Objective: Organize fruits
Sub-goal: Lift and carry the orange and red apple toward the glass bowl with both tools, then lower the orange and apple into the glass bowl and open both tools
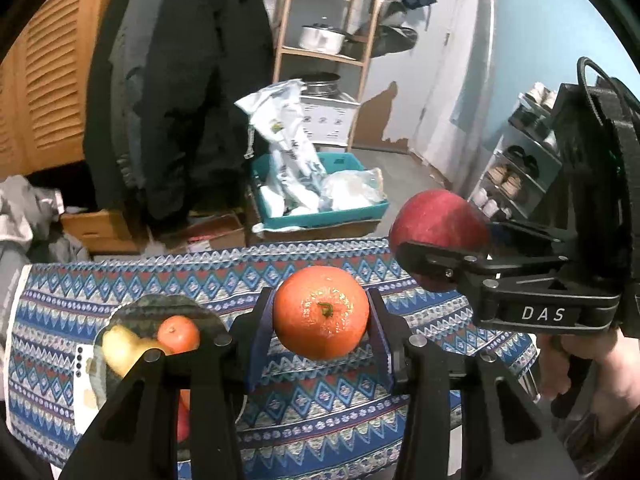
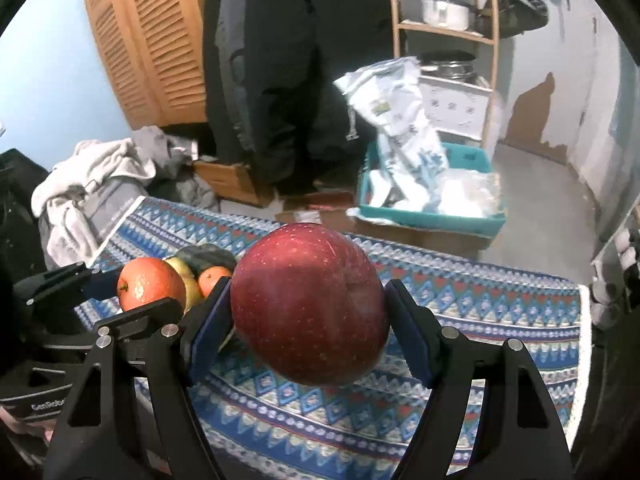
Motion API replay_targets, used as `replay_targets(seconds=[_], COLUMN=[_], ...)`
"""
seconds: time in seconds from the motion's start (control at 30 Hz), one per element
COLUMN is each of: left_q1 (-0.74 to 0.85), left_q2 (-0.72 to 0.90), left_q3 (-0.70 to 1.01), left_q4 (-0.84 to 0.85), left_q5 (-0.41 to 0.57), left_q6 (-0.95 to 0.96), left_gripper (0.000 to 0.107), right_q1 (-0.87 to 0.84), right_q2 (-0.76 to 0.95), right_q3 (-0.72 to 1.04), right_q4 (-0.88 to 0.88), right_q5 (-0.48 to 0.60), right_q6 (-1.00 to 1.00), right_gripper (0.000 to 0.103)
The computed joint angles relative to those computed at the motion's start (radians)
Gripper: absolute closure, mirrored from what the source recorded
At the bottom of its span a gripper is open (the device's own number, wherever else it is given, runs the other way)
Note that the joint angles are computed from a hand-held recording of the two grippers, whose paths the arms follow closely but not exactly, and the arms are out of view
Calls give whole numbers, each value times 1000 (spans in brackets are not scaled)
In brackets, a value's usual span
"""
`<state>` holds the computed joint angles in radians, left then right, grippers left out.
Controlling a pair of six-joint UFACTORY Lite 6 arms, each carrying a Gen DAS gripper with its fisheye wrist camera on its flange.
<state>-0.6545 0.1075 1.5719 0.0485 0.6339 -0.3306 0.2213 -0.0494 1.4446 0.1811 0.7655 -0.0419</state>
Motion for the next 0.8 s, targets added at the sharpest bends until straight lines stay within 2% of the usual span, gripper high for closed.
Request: replay_targets(seconds=[0.33,0.57,0.8], left_q1=[149,288,424], left_q2=[-101,-162,-157], left_q3=[-130,-252,-347], left_q4=[-76,-149,-218], left_q5=[-21,-39,-57], left_q6=[86,174,271], left_gripper=[62,62,62], right_q1=[137,209,254], right_q2=[162,326,498], right_q3=[129,285,416], right_q4=[-36,-34,17], right_q5=[-18,0,24], right_q6=[93,133,128], right_gripper=[27,27,27])
